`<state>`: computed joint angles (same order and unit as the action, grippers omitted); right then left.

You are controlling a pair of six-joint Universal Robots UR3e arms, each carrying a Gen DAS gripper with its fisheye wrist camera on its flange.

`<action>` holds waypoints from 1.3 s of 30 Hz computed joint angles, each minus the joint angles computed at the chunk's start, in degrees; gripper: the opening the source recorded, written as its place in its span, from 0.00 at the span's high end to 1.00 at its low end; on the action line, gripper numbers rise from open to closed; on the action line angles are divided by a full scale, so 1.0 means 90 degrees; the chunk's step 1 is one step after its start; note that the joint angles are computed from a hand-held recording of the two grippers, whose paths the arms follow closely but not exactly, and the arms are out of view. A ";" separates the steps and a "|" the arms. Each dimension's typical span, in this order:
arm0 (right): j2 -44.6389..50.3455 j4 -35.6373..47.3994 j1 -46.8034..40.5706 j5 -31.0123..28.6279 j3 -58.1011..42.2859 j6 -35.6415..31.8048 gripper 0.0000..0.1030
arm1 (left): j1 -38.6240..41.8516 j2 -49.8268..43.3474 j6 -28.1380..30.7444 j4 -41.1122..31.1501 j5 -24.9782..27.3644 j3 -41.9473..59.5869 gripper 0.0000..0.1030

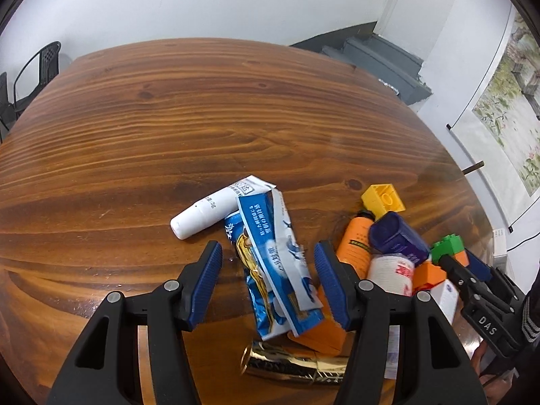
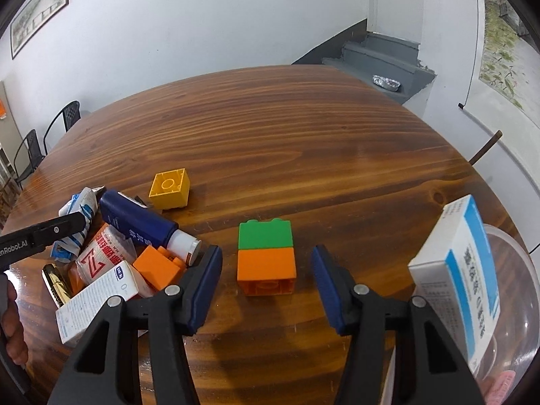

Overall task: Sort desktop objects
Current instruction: 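Grasp the blue toothpaste packets with the left gripper while the right grasps the orange-green block, then drop the packets and the orange-green block into the clear bowl with both grippers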

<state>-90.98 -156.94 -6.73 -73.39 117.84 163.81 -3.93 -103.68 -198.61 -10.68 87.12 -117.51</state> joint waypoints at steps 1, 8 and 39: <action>0.0036 0.0047 -0.0005 0.0006 -0.0036 0.0008 0.43 | -0.0029 -0.0049 0.0011 0.0042 0.0060 0.0016 0.43; 0.0183 0.0450 -0.0071 0.0100 -0.0241 0.0004 0.64 | -0.0159 -0.0071 0.0148 0.0151 0.0231 -0.0035 0.57; -0.2328 0.0024 -0.1601 0.1838 0.1691 -0.0194 0.65 | -0.1473 0.0880 -0.0140 0.0358 0.0446 0.0001 0.58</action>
